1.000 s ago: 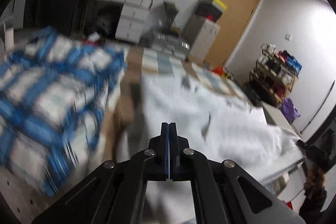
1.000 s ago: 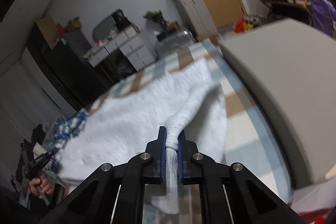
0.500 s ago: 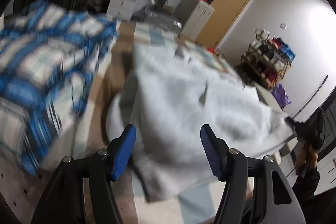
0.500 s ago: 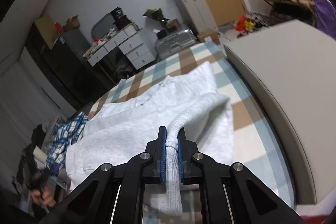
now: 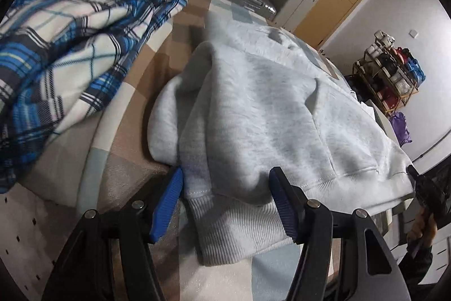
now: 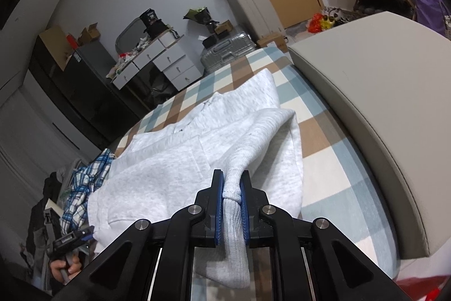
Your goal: Fold large clothes
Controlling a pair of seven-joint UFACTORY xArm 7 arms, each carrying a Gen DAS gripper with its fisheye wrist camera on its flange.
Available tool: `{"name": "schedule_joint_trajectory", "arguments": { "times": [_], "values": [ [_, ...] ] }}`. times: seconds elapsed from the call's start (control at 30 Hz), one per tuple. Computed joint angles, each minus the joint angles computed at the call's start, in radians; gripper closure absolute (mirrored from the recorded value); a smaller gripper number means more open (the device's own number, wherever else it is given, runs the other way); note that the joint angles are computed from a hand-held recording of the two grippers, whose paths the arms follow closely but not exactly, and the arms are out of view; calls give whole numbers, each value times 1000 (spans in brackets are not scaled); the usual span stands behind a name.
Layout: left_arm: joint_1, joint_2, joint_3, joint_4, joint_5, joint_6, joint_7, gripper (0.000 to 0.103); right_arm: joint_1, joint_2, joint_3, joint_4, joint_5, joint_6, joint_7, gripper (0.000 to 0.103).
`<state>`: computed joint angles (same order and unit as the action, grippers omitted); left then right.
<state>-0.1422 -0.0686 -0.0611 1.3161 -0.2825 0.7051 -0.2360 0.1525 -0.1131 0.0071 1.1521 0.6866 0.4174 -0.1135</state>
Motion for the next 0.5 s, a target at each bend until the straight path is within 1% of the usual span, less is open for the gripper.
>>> {"name": "schedule_joint_trajectory", "arguments": {
  "times": [0.13, 0.17, 0.2, 0.27, 0.33, 0.37, 0.4, 0.43, 0.47, 0.5],
  "values": [
    [4, 21, 8, 1, -51, 11, 8, 43, -3, 5, -1, -1, 2, 8, 4, 91],
    [5, 17, 7, -9, -53, -14, 6, 43, -3, 6, -1, -1, 3, 12, 4, 91],
    [5, 27, 6, 2, -50, -6, 8, 43, -5, 6, 1, -2, -2, 13, 8, 91],
    [5, 25, 2, -4, -35, -22, -1, 43, -6, 2, 4, -7, -11, 12, 18, 91],
    [3, 17, -3, -21, -18, -51, -15, 48, -5, 2, 4, -12, -12, 11, 24, 91],
    [2, 11, -6, -29, 11, -62, -32, 59, -5, 2, 5, -13, -16, 12, 29, 91],
    [0, -3, -9, -45, 26, -83, -27, 75, -6, 1, 7, -17, -27, 7, 39, 91],
    [-4, -7, -8, -48, 21, -93, -11, 85, -7, 0, 11, -20, -49, 1, 53, 93],
    [-10, -22, -5, -58, -3, -108, 30, 97, -6, -5, 15, -27, -66, -9, 57, 93],
    [-14, -26, -4, -56, -8, -117, 50, 98, -1, -8, 13, -30, -60, -15, 43, 94]
  ]
}}
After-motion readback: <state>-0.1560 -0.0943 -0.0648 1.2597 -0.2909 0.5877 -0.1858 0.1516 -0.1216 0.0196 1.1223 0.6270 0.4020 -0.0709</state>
